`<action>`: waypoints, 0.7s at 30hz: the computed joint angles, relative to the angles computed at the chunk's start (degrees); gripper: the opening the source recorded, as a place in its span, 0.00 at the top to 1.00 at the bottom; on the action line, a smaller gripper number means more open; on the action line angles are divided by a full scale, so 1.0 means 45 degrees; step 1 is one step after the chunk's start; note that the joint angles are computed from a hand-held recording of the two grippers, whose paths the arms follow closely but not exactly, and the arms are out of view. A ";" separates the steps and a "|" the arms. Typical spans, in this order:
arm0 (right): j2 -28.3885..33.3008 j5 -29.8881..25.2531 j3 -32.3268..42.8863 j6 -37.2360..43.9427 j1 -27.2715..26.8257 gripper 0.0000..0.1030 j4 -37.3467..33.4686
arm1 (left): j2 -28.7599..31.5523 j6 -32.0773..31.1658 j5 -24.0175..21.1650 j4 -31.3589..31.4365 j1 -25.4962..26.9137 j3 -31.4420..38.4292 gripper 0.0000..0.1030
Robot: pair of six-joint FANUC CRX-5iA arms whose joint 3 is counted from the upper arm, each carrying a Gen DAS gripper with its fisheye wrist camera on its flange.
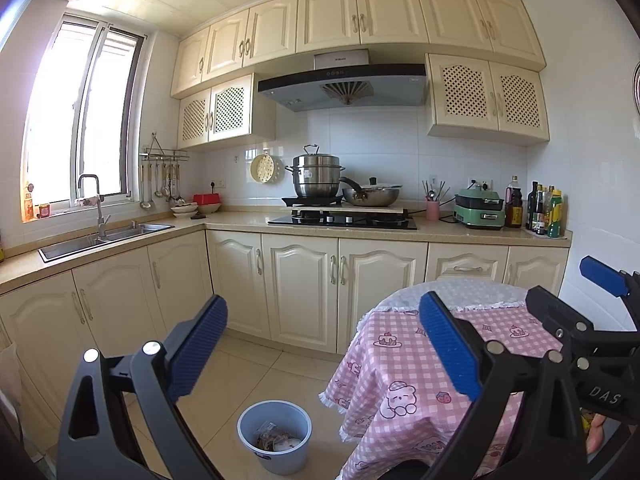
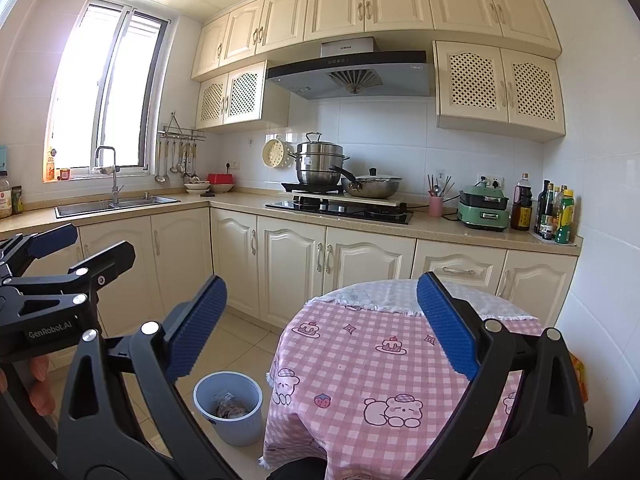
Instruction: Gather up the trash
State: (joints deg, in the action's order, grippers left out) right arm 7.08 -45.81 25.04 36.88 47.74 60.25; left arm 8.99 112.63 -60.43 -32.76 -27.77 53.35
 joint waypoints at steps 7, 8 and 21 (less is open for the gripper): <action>-0.0007 -0.0043 -0.0072 -0.0082 0.0055 0.08 0.0018 | -0.0035 -0.0051 0.0058 0.0097 0.0064 -0.0073 0.08; -0.0004 -0.0050 -0.0061 -0.0064 0.0056 0.08 0.0001 | -0.0042 -0.0056 0.0071 0.0111 0.0071 -0.0092 0.08; 0.0032 -0.0115 0.0014 -0.0013 0.0083 0.08 -0.0059 | -0.0073 -0.0127 0.0115 0.0208 0.0134 -0.0190 0.08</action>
State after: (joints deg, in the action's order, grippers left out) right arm 7.23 -46.33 25.11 36.82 48.11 59.99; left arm 8.66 112.06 -59.91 -31.83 -27.17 52.49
